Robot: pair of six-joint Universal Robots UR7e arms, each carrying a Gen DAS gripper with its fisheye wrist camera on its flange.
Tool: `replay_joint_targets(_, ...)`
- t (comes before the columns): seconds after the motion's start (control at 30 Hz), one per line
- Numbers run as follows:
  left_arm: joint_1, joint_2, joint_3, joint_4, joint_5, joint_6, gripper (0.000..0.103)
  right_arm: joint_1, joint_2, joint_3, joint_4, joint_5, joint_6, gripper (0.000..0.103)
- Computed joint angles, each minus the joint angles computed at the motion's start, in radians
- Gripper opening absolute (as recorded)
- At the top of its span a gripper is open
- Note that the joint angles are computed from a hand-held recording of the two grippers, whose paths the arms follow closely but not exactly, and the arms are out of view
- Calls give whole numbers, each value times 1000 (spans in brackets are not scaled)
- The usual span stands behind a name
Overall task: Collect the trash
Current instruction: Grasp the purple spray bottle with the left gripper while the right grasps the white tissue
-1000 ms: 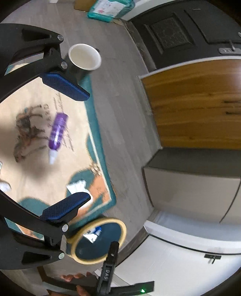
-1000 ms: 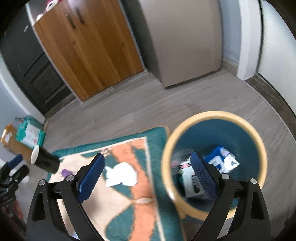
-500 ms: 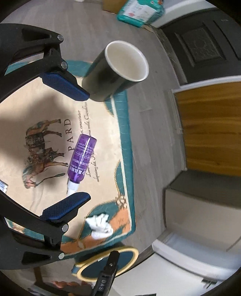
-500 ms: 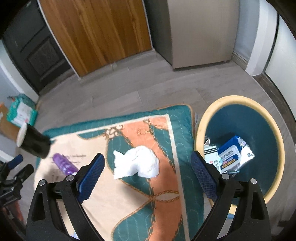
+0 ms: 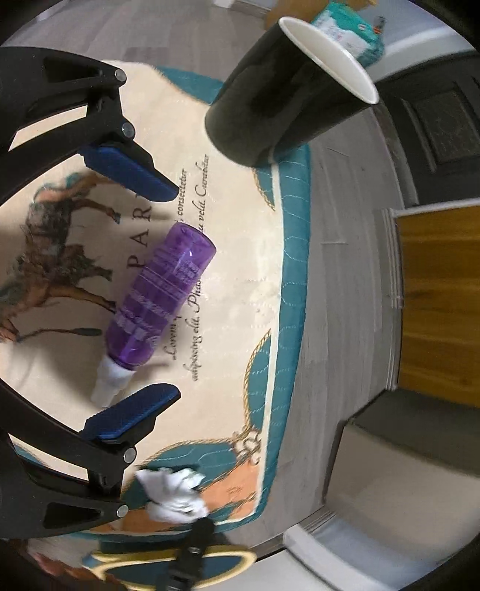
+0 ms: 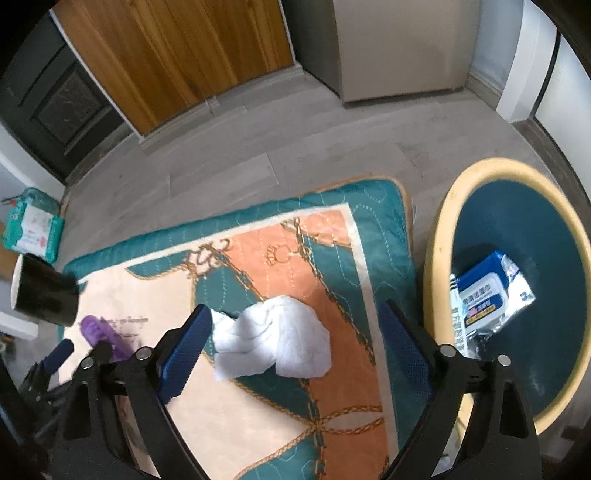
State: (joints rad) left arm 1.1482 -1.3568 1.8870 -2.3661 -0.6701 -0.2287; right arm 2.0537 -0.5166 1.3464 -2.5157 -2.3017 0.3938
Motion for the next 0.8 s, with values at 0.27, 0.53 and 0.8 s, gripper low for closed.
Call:
replay_joint_targets(0.27, 23, 29, -41, 223, -20, -183, 97, -11, 33, -35, 89, 11, -20, 58)
replay_joint_targets(0.53, 22, 23, -66, 227, -39, -129, 61, -7, 39, -45, 104, 18, -55, 27)
replay_joint_targets(0.8, 34, -2, -78, 230, -100, -101, 35, 12, 18, -25, 50, 28, -74, 19)
